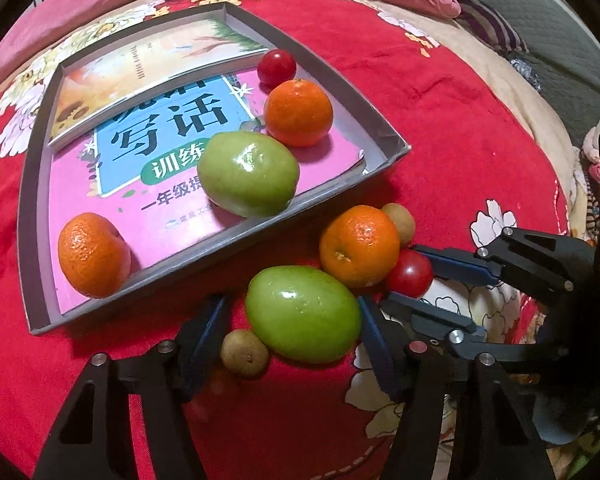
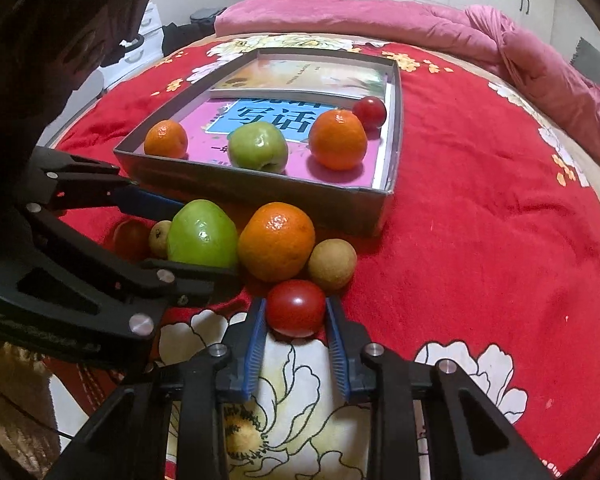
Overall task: Organize fruits
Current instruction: 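Close the right gripper on a red tomato while the left gripper closes on a large green pear, then lift the tomato with the right tool while the left tool lifts the green pear toward the tray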
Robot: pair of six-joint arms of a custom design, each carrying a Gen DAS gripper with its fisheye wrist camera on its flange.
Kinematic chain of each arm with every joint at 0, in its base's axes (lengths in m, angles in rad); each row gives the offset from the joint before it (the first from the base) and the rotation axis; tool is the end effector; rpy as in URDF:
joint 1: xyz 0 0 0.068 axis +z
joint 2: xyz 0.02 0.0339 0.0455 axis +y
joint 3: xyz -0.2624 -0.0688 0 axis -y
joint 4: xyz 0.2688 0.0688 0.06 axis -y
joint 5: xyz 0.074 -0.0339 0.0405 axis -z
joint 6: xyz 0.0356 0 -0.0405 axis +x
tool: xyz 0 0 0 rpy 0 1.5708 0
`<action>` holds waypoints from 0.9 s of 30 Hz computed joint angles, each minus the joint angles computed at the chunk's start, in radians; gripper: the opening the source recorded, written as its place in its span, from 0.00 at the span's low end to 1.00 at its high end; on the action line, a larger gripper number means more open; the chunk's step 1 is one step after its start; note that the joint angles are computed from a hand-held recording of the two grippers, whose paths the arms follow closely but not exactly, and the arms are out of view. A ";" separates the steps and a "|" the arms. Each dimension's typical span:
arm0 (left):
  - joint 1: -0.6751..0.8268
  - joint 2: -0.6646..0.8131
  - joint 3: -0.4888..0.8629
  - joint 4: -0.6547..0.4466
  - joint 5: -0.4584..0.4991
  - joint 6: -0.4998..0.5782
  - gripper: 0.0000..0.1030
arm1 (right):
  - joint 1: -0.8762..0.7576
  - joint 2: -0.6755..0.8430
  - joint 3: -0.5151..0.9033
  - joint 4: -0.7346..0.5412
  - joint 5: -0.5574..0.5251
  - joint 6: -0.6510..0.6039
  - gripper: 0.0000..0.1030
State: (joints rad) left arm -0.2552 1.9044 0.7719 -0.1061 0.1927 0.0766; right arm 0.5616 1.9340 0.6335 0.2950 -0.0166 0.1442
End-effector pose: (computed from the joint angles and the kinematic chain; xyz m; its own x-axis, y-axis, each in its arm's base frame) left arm 0.2981 -0.0848 0.0405 -0.8884 0.3094 -0.3390 0.3773 0.9129 -0.1556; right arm 0.2549 0.1611 0.0232 -0.7849 -0.3241 -0.5281 -0.4317 0.8974 0.0908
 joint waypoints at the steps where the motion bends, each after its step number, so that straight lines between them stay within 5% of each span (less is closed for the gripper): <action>1: -0.003 0.001 0.000 0.003 -0.002 -0.001 0.63 | -0.004 -0.003 -0.003 0.001 -0.008 0.006 0.29; 4: -0.003 0.000 -0.006 0.017 0.018 0.000 0.54 | -0.019 -0.021 -0.019 0.005 -0.028 0.017 0.29; 27: 0.095 -0.243 -0.093 -0.039 0.115 -0.016 0.54 | -0.051 -0.189 -0.090 0.028 -0.085 0.042 0.29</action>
State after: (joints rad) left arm -0.1603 1.6610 0.6788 -0.1450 0.3074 0.0603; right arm 0.5110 1.7451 0.5433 0.3226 -0.1012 0.1860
